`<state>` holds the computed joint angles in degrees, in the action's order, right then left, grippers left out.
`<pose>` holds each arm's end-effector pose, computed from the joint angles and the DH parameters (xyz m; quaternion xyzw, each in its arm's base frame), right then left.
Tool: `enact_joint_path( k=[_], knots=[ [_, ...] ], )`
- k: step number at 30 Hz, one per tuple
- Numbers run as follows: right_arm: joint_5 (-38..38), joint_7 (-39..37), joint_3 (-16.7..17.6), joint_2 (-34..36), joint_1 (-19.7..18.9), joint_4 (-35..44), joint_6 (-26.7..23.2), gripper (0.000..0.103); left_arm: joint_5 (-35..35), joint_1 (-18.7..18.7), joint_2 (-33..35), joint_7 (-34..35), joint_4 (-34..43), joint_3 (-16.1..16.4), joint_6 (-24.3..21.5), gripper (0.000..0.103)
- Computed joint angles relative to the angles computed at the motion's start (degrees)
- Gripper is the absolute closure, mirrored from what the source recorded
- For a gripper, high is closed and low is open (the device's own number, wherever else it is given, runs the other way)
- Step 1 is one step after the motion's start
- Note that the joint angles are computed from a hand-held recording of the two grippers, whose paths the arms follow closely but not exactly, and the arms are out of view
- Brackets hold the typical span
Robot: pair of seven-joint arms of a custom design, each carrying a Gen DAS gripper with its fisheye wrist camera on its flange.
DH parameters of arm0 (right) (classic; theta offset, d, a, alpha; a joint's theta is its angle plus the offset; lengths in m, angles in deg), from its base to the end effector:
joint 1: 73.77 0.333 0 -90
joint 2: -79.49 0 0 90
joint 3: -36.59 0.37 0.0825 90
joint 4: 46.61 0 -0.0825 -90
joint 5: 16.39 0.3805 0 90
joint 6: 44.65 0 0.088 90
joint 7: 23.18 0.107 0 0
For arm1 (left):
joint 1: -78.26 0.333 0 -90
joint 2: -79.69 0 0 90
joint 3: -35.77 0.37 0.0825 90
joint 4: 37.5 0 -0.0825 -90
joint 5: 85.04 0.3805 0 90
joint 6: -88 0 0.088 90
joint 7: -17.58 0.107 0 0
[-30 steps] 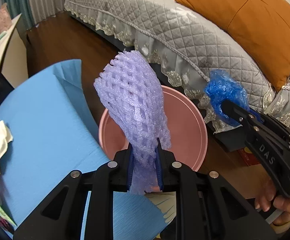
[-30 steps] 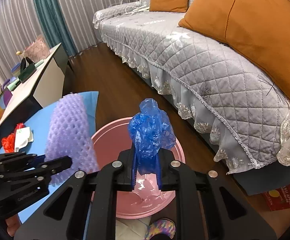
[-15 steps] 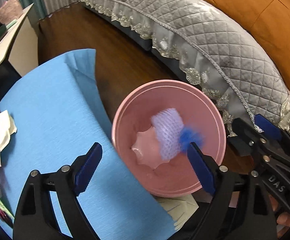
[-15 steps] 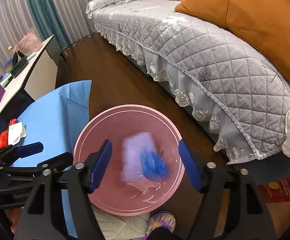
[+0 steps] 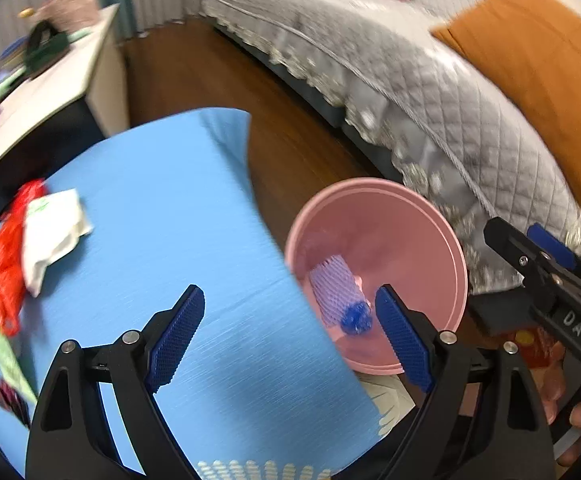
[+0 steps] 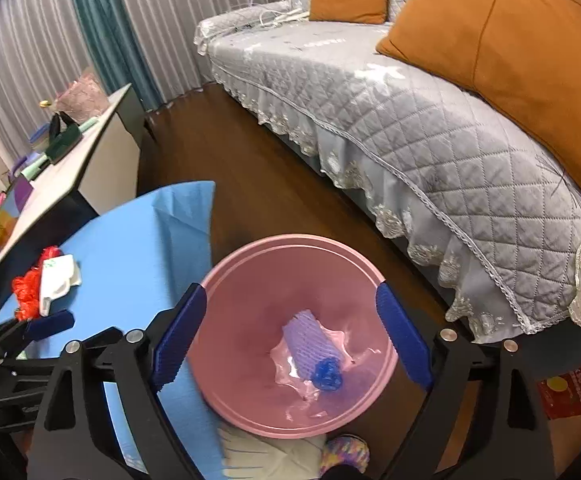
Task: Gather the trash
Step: 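Open both tools to drop the net and bag into the pink bin, then move both tools back over the table toward the remaining trash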
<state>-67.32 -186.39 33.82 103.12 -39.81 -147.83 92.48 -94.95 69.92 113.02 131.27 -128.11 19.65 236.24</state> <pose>0.5946 0.3574 0.4063 -0.3945 0.8512 -0.2658 0.2219 0.7074 -0.2694 0.4038 -0.4368 0.8635 -0.2451 0.0594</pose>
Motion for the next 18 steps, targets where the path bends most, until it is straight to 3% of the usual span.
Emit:
enact_joint_path(
  k=[10,18],
  knots=[
    [-2.09,-1.57,-0.09,2.14,2.53,5.98,-0.55,0.014,-6.83,6.65,-6.93,3.9,-8.26,-1.48,4.95,0.018],
    [-2.87,-4.61,-0.98,6.28,4.96,14.03,-0.51,0.014,-10.42,10.06,-11.44,7.95,-12.78,-0.09,7.69,0.018]
  ],
)
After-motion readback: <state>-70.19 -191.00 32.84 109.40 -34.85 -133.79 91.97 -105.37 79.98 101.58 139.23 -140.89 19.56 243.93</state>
